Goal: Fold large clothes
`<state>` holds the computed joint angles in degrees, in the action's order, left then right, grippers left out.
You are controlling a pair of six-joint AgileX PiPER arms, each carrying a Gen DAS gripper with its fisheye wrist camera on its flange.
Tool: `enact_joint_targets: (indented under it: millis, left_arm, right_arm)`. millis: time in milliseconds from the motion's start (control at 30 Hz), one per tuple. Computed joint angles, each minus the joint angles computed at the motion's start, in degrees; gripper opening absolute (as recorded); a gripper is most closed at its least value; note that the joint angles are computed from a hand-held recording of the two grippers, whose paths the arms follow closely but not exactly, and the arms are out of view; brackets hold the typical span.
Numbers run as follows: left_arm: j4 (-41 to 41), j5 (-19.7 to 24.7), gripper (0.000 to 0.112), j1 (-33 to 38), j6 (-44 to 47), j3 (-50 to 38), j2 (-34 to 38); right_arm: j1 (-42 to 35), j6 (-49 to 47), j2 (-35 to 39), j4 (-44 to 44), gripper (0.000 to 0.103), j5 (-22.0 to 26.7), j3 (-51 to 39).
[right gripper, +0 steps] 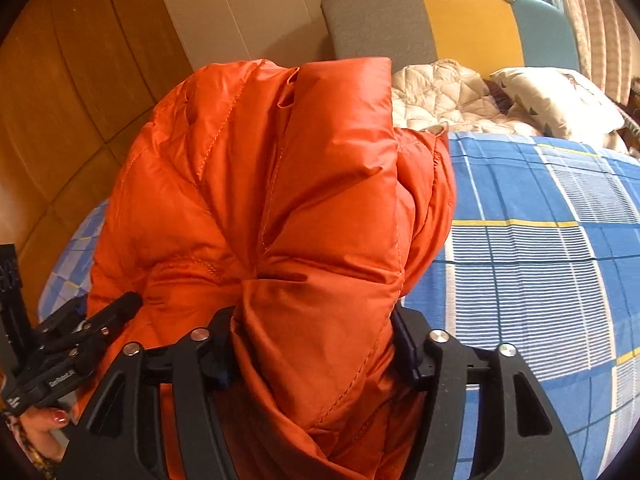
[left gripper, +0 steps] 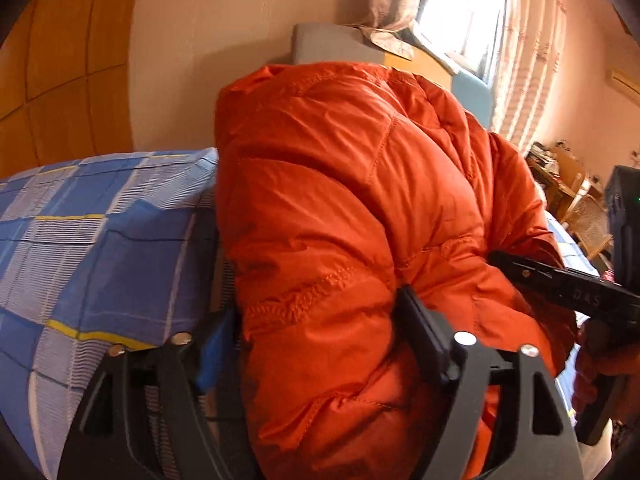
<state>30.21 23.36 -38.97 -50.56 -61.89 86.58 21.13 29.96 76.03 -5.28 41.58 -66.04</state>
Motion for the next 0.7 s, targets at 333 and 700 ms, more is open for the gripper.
enact_joint_targets:
  millis: [333,700]
  left_arm:
    - [9.6,13.3,0.101,-2.3,-10.8,-3.8,-5.7]
    - [2.6,26.8,0.082,-1.6,1.9,-33.9,13.5]
  right_arm:
    - [6.3,10.7,-6.8,-13.5,0.084,7.5,-1.4]
    - [3.2,3.5,7.6,-15.5,0.044,6.4,-20.5]
